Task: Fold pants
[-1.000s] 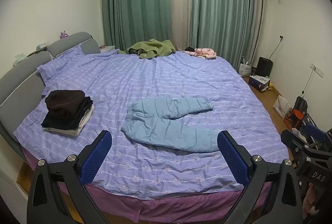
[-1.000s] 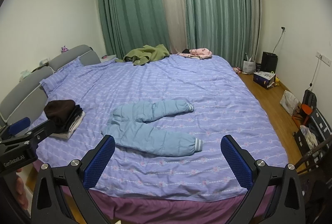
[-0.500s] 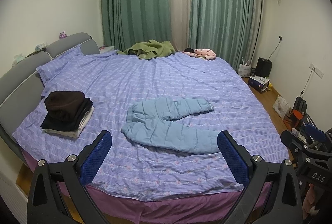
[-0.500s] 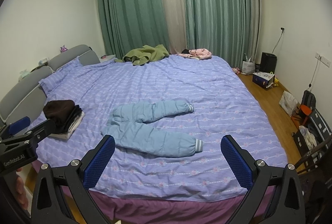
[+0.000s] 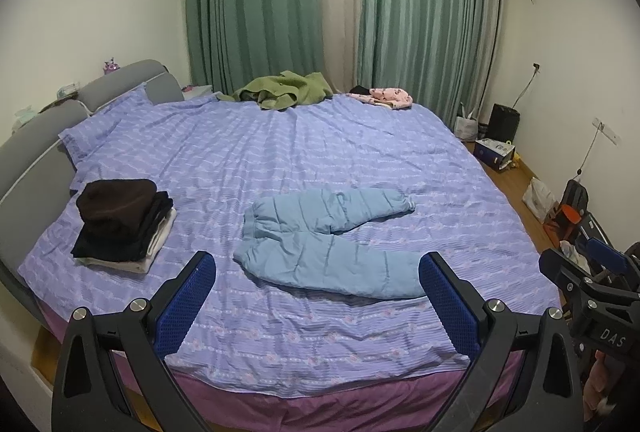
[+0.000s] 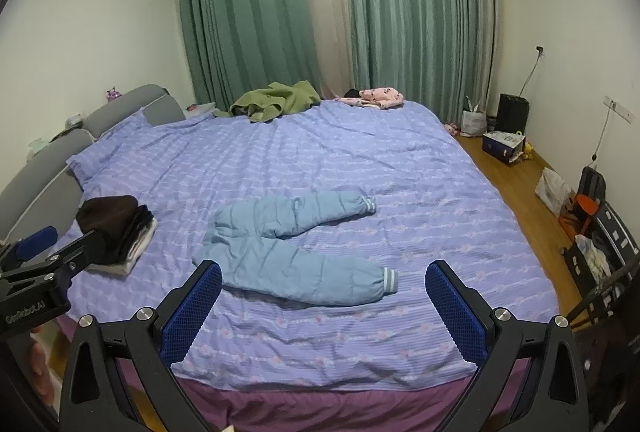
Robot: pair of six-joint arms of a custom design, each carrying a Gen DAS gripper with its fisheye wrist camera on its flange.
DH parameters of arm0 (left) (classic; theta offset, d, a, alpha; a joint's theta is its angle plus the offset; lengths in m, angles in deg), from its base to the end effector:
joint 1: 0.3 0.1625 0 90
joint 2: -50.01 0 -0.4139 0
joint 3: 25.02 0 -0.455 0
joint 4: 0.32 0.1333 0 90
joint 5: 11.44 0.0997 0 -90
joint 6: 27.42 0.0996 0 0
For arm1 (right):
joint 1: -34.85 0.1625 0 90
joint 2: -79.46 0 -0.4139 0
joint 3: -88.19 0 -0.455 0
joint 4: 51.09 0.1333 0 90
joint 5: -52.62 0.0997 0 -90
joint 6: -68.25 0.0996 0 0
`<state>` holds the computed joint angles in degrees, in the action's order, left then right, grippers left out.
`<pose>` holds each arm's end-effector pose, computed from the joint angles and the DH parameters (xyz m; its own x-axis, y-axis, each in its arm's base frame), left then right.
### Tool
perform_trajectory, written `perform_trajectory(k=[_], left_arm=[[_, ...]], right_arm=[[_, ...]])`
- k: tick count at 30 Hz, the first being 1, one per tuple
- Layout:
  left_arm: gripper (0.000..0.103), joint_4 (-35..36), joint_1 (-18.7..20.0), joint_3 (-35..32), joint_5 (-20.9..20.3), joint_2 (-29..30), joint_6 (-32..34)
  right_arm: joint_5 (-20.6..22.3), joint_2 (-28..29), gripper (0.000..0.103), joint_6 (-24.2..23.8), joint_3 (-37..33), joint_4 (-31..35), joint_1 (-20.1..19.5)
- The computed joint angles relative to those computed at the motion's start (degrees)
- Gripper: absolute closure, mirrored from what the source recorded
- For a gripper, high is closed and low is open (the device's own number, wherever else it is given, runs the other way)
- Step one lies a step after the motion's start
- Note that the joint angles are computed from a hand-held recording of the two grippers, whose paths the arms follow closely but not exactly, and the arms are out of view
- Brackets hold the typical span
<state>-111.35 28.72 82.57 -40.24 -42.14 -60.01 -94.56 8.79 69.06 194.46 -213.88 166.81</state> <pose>-0.3538 -0.4485 0.4169 -0.7286 0.0600 -0.6824 0.5672 0.6114 -0.5518 0.4508 -0.4271 0.3055 -0.7501 0.0237 0.6609 -0.5221 0.5921 -0.6139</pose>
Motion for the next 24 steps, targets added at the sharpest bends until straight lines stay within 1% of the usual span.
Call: perform_trajectory(k=[8,12,15,16,18,19,21,22,24], left_arm=[[0.0,-8.4,6.3,-2.8,-3.0,3.0,11.5],[0.0,-15.1,9.7,-4.1,-4.3,5.7,18.7],[0.0,-19.5,12.1,-5.9,-5.3,8.9,23.2],[0.0,-21.1,12.8,-6.6,-5.5,10.0,24.6],[0.0,-25.5,14.4,-8.0,-5.7,12.9,28.3],[0.0,-27.3,15.1,-8.8,-5.8,14.3,29.6],[0.0,-33.7,16.7,-10.4,-6.5,17.7,34.1],[0.0,-36.5,17.4,-11.2,-6.5,19.6,36.0],[0.0,-40.8,19.0,-13.8,-6.8,23.8,39.0]], right_arm=[[-0.8,5.9,0.0,2.5,-5.0,0.6,-1.7],[-1.0,9.6,0.0,1.6,-7.8,-0.8,-2.8],[-1.3,12.4,0.0,-1.0,-10.4,-2.3,-4.1],[-1.2,13.5,0.0,-2.9,-11.6,-3.7,-4.8],[-1.2,15.1,0.0,-5.3,-13.7,-4.9,-5.9],[-0.8,16.0,0.0,-7.3,-14.8,-6.3,-6.7],[-0.1,17.9,0.0,-11.1,-17.3,-8.7,-8.5],[1.1,19.2,0.0,-13.9,-18.9,-10.8,-9.9],[2.4,21.4,0.0,-16.2,-22.2,-11.3,-12.2]])
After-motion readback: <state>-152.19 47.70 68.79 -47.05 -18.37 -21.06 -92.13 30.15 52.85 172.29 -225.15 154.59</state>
